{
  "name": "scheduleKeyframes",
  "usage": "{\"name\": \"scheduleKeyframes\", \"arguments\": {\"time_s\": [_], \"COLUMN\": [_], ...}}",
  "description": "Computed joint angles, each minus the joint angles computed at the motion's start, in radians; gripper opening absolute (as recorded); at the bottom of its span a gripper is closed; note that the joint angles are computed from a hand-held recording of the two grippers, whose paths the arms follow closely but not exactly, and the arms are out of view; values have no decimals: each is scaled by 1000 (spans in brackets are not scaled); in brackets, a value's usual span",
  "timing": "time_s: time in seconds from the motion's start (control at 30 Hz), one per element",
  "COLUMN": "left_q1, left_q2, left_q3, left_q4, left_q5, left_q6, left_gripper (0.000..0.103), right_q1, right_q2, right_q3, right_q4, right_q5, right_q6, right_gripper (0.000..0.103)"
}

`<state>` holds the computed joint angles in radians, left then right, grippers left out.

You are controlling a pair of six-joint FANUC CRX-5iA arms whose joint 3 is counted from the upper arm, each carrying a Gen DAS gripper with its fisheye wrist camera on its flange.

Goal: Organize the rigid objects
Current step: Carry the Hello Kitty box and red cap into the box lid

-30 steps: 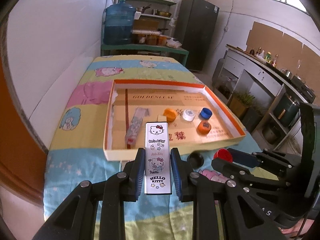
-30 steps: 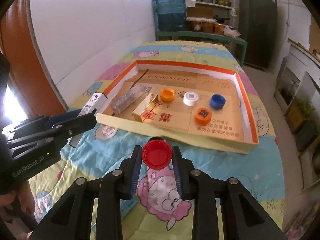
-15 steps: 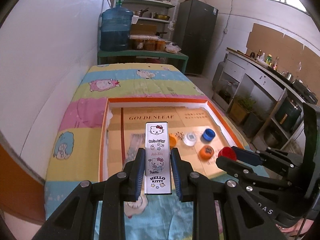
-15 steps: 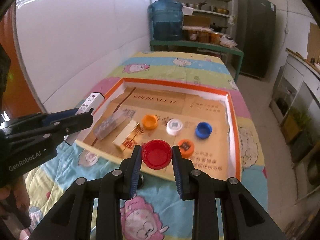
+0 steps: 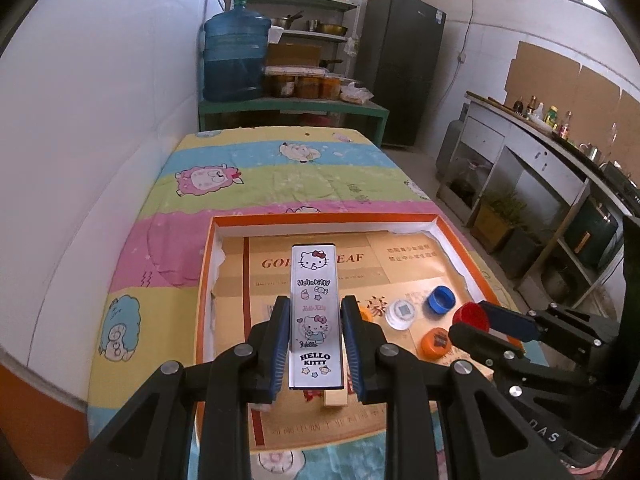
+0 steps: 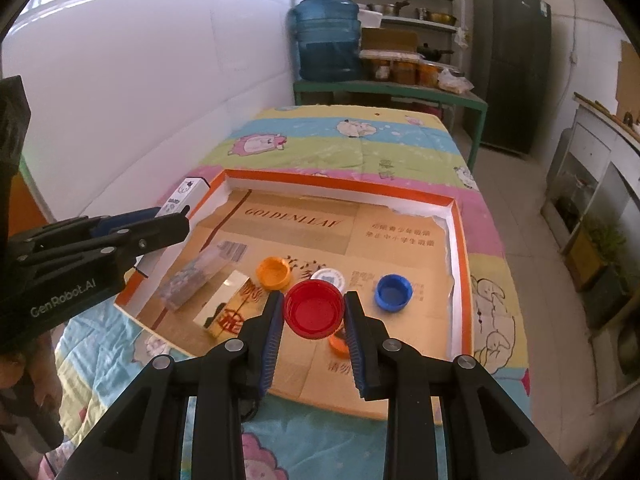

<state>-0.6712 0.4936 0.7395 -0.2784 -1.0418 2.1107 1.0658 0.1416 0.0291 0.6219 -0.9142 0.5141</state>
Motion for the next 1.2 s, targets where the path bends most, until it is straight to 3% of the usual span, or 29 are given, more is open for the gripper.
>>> {"name": "scheduleKeyframes", "arguments": {"time_s": [0.73, 1.2], "left_q1": [51, 81], "left_q2": [180, 318], "left_q3": [235, 412], "left_q4": [67, 144], "left_q5": [-84, -180], "left_q6": [-105, -149], "left_gripper": [26, 26], "right_q1": [-94, -141], "right_q2": [93, 171], "right_q3": [99, 181], "right_q4": [-68, -123], "right_q5": [23, 19], "right_q6": [130, 193], "right_gripper": [31, 31]}}
